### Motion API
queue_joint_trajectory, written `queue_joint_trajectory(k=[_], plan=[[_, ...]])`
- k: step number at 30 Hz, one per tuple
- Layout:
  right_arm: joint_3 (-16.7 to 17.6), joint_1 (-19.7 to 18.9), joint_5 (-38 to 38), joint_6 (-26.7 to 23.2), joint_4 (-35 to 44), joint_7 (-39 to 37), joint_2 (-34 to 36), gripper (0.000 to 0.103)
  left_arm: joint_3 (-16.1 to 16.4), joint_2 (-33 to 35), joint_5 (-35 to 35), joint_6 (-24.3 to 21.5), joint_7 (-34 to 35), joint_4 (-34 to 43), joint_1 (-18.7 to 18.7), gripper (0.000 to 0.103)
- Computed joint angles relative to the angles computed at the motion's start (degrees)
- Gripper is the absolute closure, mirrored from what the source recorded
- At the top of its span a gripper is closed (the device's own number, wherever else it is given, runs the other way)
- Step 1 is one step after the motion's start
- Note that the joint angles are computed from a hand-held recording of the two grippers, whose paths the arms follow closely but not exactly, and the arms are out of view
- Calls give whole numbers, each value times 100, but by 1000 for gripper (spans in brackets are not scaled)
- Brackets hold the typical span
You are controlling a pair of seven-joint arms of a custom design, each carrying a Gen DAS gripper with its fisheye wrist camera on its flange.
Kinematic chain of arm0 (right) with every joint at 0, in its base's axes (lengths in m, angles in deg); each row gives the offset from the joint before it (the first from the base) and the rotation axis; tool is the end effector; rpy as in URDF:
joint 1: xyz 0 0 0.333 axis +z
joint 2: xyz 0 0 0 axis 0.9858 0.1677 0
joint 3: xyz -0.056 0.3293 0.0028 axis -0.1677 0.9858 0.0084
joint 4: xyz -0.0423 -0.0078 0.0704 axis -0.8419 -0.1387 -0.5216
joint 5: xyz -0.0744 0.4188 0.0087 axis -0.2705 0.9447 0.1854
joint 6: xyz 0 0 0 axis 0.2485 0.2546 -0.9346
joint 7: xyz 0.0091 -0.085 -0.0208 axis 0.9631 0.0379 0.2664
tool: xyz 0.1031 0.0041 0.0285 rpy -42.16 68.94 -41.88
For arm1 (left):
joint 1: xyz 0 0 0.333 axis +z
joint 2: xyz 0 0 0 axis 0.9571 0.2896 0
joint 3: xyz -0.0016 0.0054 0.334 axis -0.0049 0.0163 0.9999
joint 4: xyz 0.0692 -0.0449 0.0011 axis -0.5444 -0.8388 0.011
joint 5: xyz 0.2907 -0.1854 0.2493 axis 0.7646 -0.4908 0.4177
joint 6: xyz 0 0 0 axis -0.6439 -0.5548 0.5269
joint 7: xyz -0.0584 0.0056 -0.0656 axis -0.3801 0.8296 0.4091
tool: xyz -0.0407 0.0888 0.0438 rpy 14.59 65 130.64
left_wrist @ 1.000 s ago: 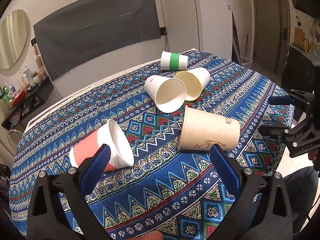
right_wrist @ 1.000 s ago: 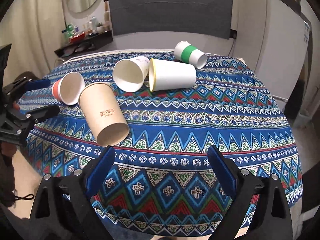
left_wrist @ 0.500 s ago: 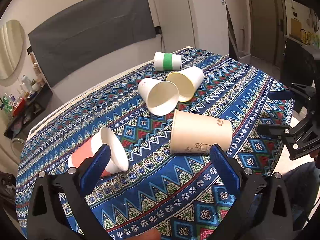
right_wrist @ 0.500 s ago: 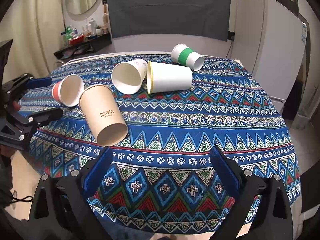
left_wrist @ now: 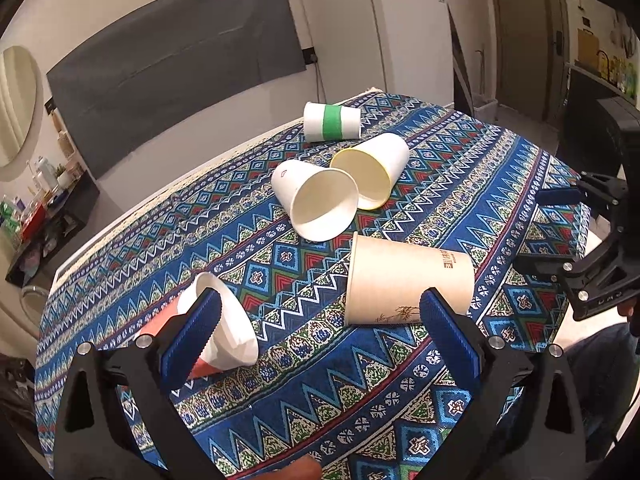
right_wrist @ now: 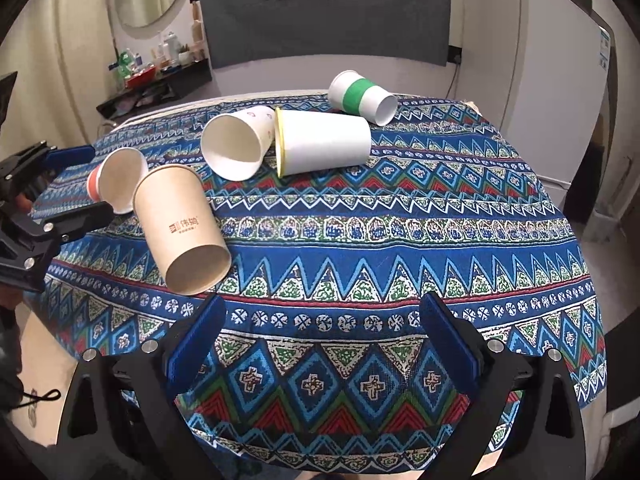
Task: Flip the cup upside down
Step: 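Lower the tan cup onto the cloth and open the right tool, then roll the left tool and grasp the tan cup at its body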
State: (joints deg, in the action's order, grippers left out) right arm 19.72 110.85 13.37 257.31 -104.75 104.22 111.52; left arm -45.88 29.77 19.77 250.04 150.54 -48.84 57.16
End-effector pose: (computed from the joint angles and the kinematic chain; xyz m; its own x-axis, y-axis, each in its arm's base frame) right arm 0.5800 0.2820 0.2935 0.1435 -0.9888 -0.0421 -0.7515 -0.0812 -0.6547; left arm 0.6465 -0.2203 0.2906 -0.4969 -0.8424 -0.2085 -0.5144 0.4794 -0.7110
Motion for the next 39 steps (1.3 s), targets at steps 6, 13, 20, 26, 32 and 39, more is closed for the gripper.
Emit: queue_joint_trajectory(k=[6, 13, 20, 26, 32, 39], plan=[[161, -164, 439, -19, -26, -451, 22, 10, -1265, 50, 682, -542, 362, 125, 1250, 6], [308, -350, 1069, -33, -185, -984, -65, 10, -1566, 176, 925, -1222, 1186, 538, 1475, 6], [331, -331, 1721, -301, -286, -1568, -157, 10, -1639, 327, 980, -2000, 2340, 958, 1467, 6], [884, -807, 2367, -548, -208, -2141, -106, 10, -1234, 382, 1084, -2521, 3009, 1281, 999, 6], [377, -358, 2331, -404, -222, -1872, -99, 10, -710, 523, 1346, -2832, 3564, 1542, 459, 6], [806, -745, 2685, -691, -133, -2386, -34, 10, -487, 569, 1901, -2959, 3949, 1605, 184, 6]])
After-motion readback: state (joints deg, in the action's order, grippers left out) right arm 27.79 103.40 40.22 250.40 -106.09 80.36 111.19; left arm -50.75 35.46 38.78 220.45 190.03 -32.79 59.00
